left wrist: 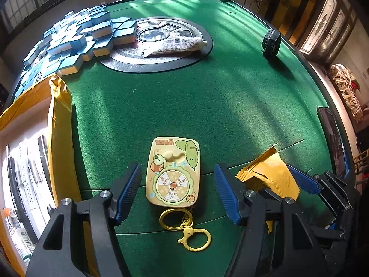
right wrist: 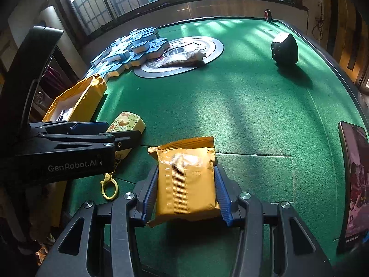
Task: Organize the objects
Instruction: 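Close the left tool on the keychain toy while the right tool holds the packet, then carry the keychain toy with the left tool while the right tool carries the packet to the tray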
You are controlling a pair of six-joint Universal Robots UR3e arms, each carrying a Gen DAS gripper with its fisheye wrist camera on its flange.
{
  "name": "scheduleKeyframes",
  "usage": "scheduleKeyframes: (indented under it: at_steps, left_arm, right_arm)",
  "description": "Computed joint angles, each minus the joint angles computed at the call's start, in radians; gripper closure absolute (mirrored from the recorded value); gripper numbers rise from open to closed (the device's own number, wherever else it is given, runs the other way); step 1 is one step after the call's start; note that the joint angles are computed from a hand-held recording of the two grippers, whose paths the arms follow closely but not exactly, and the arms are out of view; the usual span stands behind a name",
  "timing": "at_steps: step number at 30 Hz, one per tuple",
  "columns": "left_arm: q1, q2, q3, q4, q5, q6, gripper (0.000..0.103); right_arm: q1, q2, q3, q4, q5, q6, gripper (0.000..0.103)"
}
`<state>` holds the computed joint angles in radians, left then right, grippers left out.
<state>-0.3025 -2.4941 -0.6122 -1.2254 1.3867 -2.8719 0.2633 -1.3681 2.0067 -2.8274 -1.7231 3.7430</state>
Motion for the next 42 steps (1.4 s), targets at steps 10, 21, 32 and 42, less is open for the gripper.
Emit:
scheduleKeyframes:
  at_steps: [10,21,32,42]
  left_arm:
    - [-0.016,0.084,-0.179,0.102,0.063,-0.048,0.058]
    - [0.084,0.370,-0.638,0.317,-0.096,-0.159,0.058]
    - [0.301,0.673,-0.893,0.273,-0.330,-0.110,0.058]
    - [0.524,0.767,-0.849,0.155,-0.378,-0.020,0.058]
  right_arm:
    - [-0.008,-0.010,0.013,0.013,0.006,0.012,0.060]
    - [0.077,0.068,-0.098,0.087,-0.100,-0.010,0.064]
    - [0.120,0.064,-0.141,0.019,-0.032,0.030,0.064]
    - [0.166,0.246,-0.542,0.135,0.088,-0.045,0.064]
